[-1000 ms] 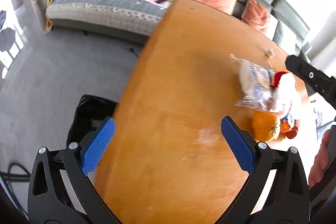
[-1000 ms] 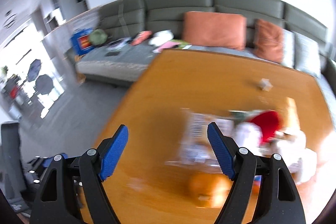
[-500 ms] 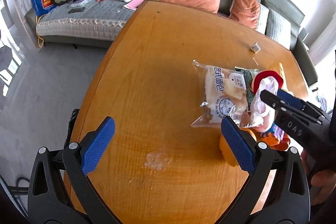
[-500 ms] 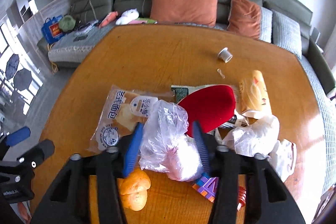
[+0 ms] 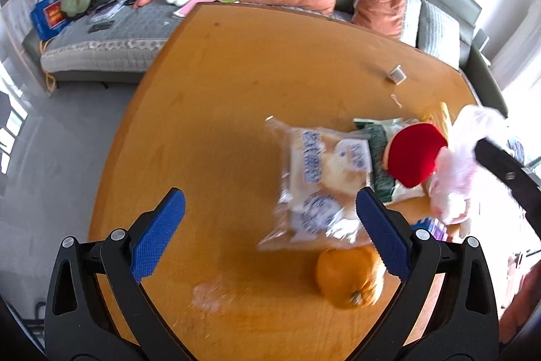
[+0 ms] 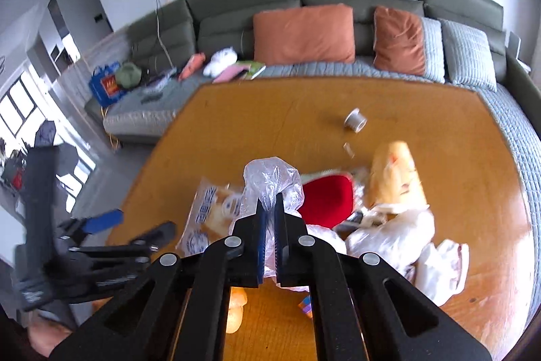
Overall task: Collect trash
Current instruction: 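Grasp the bread bun package with the left tool while the right tool grasps a clear bag, then carry both items to the black bin and open both tools to drop them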
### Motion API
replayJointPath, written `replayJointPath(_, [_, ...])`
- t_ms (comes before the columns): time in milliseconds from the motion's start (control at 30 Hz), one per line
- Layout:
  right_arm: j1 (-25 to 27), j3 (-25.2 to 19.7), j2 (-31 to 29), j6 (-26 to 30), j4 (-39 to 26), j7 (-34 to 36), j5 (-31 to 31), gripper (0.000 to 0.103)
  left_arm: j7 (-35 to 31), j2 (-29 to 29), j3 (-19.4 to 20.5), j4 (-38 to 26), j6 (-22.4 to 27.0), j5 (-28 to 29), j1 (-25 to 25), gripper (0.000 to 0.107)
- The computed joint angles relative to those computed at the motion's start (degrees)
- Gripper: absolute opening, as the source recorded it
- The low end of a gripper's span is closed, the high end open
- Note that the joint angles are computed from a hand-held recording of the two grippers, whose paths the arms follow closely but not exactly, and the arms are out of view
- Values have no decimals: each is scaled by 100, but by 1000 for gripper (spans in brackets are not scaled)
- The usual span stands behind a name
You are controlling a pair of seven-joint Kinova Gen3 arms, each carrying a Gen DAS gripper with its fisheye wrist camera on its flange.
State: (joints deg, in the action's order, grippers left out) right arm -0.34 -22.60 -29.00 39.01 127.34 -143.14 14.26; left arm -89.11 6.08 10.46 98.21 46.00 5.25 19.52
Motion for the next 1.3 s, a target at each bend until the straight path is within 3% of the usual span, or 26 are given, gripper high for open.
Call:
replayJointPath(167, [43,356,-87,-145,30,149,-71,5,221,456,95,-414,79,-416,339,98])
replayJointPath(500, [268,606,-58,-471,227,344,-246,5,475,1301,5,-940,449,-996,962,98])
replayJointPath(633, [248,661,-8,-512,247,486,-320,5,389,1571,72,-1024,715,-600,721,98])
replayJointPath(700, [261,659,16,-532,253,533,-327,5,396,1478,-12,-909,591,-564,759,98])
replayJointPath(767, [272,651,49,-537,253,559,-345,5,326,1326,45,-752,404,-456,671,80])
replayJointPath(833, [280,643,88,-533,233,568,-360,5,374,1166,-5,-639,253,-554,764,72])
replayJointPath(1033, [236,526,101,-445,148,589,-336,5,331,944,34,-520,262,-476,678,71])
replayJointPath(1300, [153,44,250,-389,-56,291,-305,5,-177,144,3,132,22,14,164,71])
